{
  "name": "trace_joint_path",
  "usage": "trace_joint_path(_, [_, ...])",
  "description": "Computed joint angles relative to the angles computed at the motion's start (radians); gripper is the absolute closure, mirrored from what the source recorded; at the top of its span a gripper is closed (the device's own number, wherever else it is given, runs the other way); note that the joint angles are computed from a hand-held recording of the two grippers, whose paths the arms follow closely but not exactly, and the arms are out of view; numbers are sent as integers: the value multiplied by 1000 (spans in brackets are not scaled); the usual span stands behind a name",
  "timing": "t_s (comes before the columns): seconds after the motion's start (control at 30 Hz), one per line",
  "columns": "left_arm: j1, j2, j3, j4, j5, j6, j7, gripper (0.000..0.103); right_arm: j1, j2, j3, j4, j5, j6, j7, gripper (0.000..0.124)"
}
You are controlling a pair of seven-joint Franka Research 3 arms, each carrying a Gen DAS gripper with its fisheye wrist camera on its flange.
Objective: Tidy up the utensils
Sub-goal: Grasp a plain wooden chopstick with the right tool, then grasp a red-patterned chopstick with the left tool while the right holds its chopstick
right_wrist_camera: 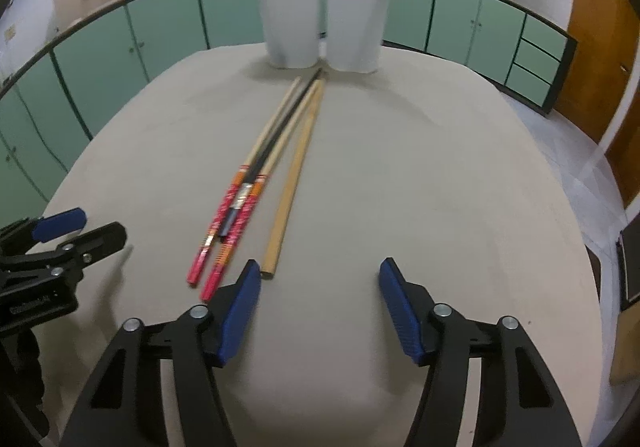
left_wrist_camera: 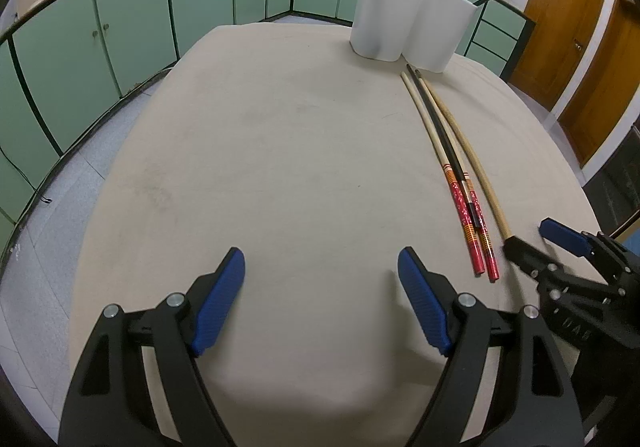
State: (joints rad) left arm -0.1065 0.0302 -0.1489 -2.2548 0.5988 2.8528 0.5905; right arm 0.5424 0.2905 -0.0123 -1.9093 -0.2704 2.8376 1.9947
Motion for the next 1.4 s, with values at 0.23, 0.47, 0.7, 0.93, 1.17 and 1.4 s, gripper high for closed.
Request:
trace_joint_path(0.23, [-3,7,1,8,11,-3,-10,26,-40,-12,40,-36,93,61,-66,69])
trace_joint_path(0.47, [-6,7,-1,11,-5,-8,0,26,-27,11,47,-14,132,78,-97,116])
trace_joint_path(0.7, [-17,12,-12,15,-42,-1,29,26,-46,-8,52,-52,260,116,-158,117])
trace_joint_path(0.93, [-49,53,-27,55,-115,19,94,26,-37,-39,3,-95,207,125,-105,117])
trace_joint_path(1.17, [-95,100,-2,118,2,-23,4,26,-50,-44,-7,-80,168,76,-63,117])
trace_joint_path(1.4, [-117,112,11,139,146,-59,-105,27,-48,-49,-24,-70,69,47,24,117])
